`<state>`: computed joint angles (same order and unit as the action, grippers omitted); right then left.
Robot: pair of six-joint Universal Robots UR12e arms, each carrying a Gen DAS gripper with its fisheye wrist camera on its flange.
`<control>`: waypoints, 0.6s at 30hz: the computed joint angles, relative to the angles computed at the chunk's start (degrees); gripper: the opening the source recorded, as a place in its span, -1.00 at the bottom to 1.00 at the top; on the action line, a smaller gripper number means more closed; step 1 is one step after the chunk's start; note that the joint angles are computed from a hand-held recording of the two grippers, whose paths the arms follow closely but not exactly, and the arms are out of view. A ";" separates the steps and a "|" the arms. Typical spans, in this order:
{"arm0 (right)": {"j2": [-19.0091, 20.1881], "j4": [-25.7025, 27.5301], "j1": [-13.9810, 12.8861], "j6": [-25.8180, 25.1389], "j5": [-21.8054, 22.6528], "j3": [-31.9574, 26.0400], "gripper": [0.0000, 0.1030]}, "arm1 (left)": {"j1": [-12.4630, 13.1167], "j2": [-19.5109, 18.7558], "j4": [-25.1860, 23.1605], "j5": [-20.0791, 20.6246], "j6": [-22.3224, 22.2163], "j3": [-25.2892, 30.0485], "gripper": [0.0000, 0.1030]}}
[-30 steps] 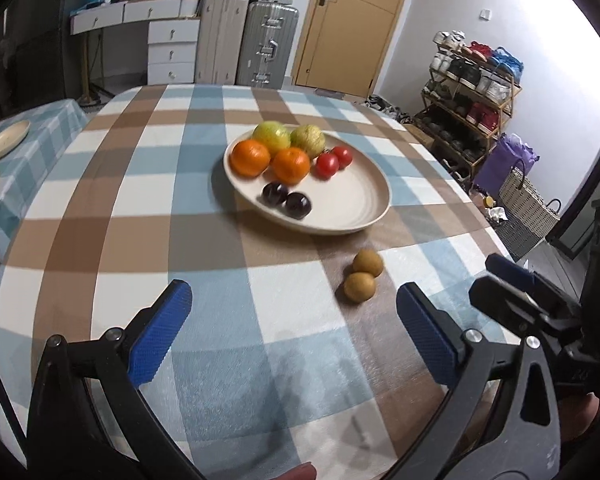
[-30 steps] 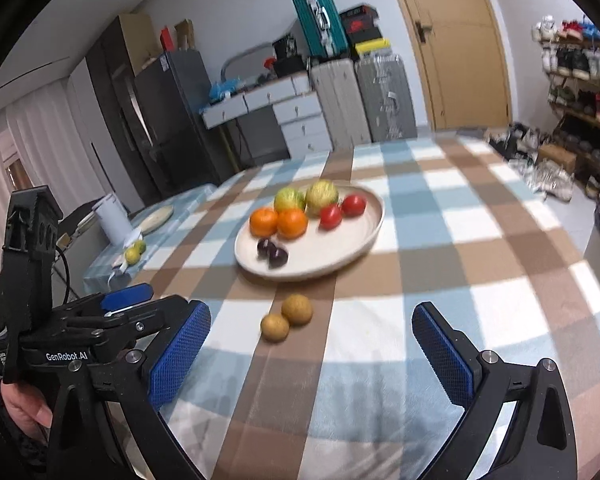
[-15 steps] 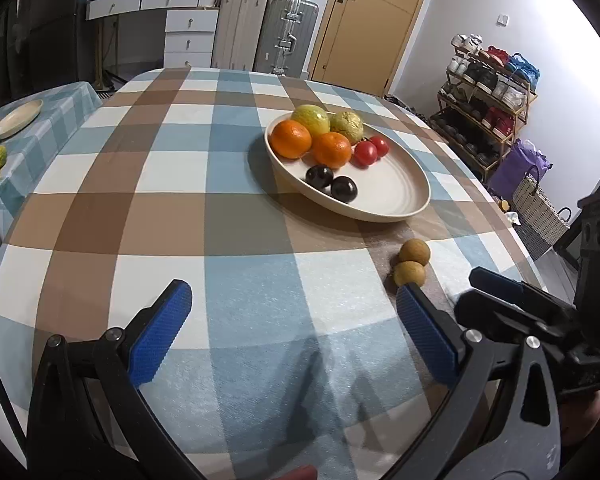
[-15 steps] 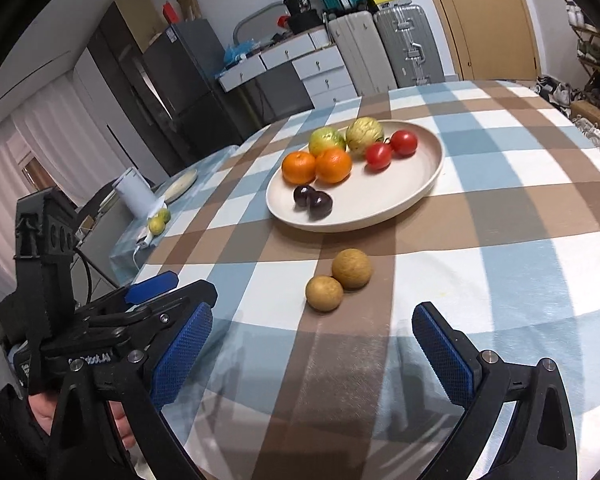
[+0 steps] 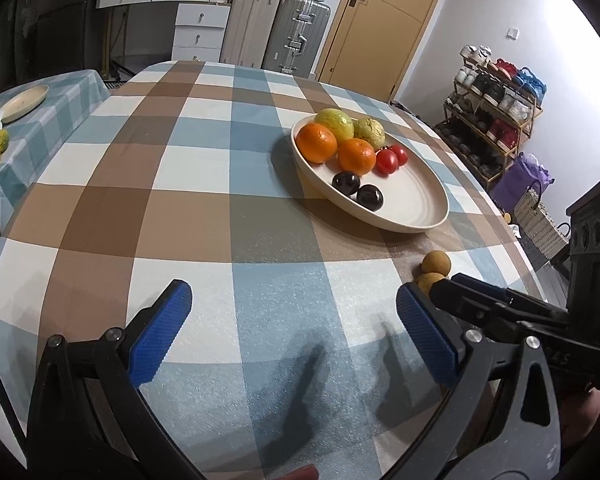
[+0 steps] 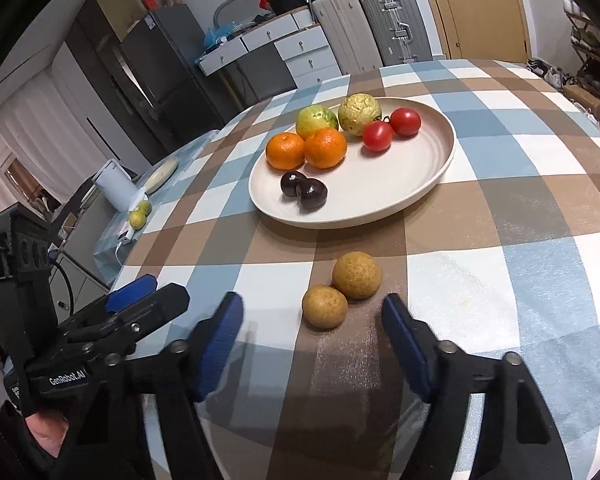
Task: Organize fruits
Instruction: 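Grasp a small brown fruit with the right tool while the left tool grasps the other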
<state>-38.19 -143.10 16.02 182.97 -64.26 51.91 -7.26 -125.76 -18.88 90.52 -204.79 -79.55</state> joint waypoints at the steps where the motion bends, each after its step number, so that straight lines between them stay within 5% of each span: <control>1: 0.14 0.59 0.10 -0.12 -0.39 -0.36 0.26 | 0.14 -0.09 0.01 -0.49 -0.12 0.05 0.98; 14: 0.41 3.66 0.55 -0.27 -2.83 -1.34 -0.47 | 0.23 -0.14 -0.44 -1.76 0.02 0.09 0.98; 18: 0.20 3.32 0.26 0.03 -1.83 -0.79 -0.50 | 0.13 -0.20 -0.89 -1.30 0.19 0.29 0.98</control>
